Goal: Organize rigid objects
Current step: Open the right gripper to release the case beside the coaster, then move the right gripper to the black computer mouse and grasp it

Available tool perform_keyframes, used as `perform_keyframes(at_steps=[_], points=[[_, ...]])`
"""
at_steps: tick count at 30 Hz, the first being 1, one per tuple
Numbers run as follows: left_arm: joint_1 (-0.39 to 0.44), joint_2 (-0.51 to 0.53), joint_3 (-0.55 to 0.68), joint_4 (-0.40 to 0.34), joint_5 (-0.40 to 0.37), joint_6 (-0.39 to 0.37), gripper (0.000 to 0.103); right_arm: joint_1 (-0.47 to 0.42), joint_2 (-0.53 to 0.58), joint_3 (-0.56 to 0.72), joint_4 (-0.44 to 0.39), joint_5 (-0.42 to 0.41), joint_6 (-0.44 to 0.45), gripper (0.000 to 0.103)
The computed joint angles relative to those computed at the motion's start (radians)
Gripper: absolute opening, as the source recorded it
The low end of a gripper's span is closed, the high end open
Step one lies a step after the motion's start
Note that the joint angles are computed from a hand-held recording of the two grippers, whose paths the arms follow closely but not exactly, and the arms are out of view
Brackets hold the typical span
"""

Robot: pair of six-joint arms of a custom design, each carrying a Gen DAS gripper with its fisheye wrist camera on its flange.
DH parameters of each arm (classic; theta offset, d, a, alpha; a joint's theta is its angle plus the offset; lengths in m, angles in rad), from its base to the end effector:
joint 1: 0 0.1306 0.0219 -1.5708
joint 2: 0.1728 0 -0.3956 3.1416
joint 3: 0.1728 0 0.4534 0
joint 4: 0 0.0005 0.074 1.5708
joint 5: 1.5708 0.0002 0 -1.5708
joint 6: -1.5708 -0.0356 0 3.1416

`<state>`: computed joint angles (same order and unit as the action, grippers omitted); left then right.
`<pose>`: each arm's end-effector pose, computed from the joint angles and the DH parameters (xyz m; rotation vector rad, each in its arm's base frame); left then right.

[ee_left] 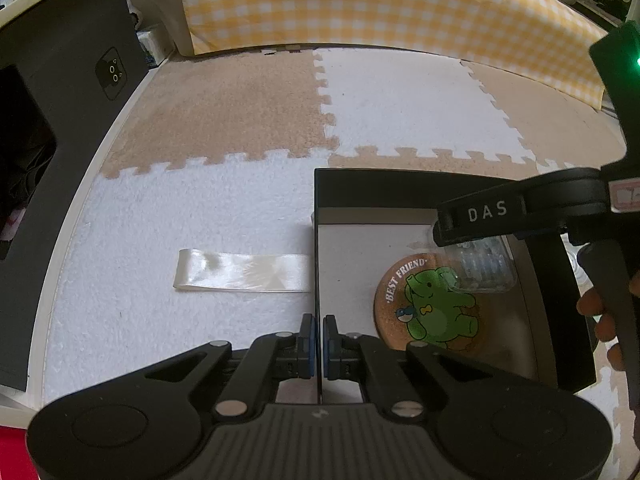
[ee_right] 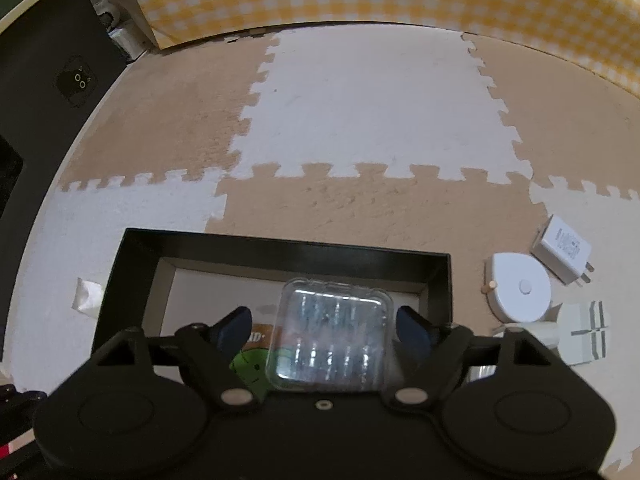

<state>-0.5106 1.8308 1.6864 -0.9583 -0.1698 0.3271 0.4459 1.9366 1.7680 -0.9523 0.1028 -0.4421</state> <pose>0.6008 -0.3302 0.3270 0.1890 2.6400 -0.0509 0.6507 0.3064 0.2955 0.0266 2.6887 0.1393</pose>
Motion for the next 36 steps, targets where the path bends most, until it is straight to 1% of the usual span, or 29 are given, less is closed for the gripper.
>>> perform_keyframes(at_steps=[7,9,14,21,24,29,32,34,36], points=[[0.000,0.000,0.000,0.001,0.000,-0.001,0.003,0.001,-0.044,-0.043,0.023,-0.021,0.010,0.087],[0.000,0.000,-0.001,0.001,0.000,-0.001,0.003,0.000,-0.063,-0.062,0.032,-0.028,0.010,0.087],[0.000,0.000,-0.001,0.001,0.000,-0.002,0.003,-0.003,-0.126,-0.120,0.056,-0.055,0.012,0.087],[0.001,-0.004,-0.006,0.003,-0.001,-0.001,0.004,-0.003,-0.230,-0.209,0.086,-0.070,0.049,0.089],[0.001,-0.006,-0.008,0.002,-0.005,-0.001,0.004,-0.007,-0.280,-0.248,0.112,-0.075,0.072,0.099],[0.000,-0.002,-0.005,-0.001,-0.010,-0.002,0.004,-0.024,-0.361,-0.299,0.143,-0.066,0.121,0.099],[-0.001,-0.001,-0.004,-0.004,-0.013,-0.003,0.004,-0.038,-0.399,-0.326,0.157,-0.054,0.143,0.100],[-0.001,0.000,-0.002,-0.005,-0.014,-0.002,0.004,-0.051,-0.423,-0.346,0.163,-0.044,0.157,0.103],[-0.001,0.000,-0.001,-0.005,-0.015,-0.002,0.004,-0.065,-0.445,-0.369,0.177,-0.033,0.169,0.103]])
